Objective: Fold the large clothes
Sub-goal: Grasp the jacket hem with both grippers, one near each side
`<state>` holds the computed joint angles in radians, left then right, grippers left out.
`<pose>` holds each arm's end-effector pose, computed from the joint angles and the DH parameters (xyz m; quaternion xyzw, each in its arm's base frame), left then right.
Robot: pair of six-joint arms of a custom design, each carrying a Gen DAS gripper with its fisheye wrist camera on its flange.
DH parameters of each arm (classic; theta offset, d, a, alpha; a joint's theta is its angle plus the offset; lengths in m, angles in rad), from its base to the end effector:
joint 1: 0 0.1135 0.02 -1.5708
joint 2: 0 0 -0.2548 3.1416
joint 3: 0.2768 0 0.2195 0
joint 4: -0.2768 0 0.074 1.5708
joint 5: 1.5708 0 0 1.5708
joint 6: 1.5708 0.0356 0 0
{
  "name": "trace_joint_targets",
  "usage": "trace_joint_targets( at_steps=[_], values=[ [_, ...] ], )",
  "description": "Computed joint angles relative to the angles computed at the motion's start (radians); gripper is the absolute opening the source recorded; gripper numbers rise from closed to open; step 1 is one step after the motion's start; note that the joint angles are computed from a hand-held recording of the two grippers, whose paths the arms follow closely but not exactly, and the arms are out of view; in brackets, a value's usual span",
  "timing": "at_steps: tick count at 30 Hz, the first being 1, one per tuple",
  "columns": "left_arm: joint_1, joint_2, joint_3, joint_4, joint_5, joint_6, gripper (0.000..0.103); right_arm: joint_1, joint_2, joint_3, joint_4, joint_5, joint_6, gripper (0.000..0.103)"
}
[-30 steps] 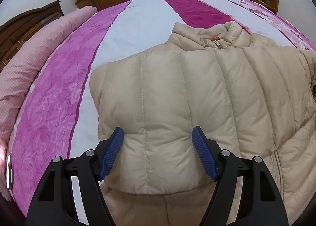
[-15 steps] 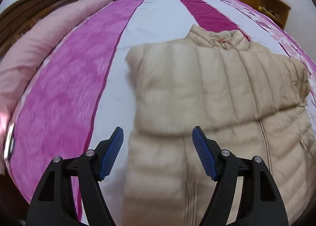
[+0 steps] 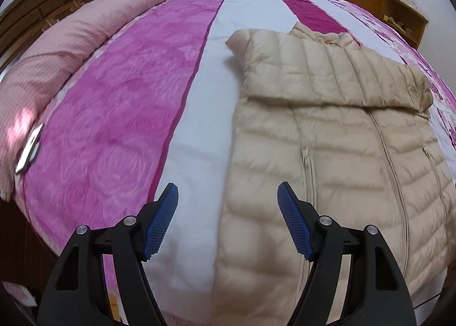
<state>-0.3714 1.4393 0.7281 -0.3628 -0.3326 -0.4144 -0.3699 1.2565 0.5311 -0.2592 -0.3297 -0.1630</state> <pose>0.2251 -0.0752 0.1791 -0.0612 0.9548 0.0554 0.2854 0.1893 -0.0610 0.1709 0.0504 0.9442 0.0765 0.3163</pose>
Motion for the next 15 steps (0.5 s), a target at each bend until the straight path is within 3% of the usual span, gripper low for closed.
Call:
trace_joint_targets(
  at_steps=[7,15],
  values=[
    [-0.007,-0.096,-0.117,0.001,0.041,-0.037,0.071,-0.108,-0.121,-0.103,-0.068,-0.039,-0.091,0.085],
    [-0.028,-0.098,-0.216,0.03,0.101,-0.072,0.071,-0.143,-0.195,-0.184,-0.114,-0.065,-0.162,0.085]
  ],
)
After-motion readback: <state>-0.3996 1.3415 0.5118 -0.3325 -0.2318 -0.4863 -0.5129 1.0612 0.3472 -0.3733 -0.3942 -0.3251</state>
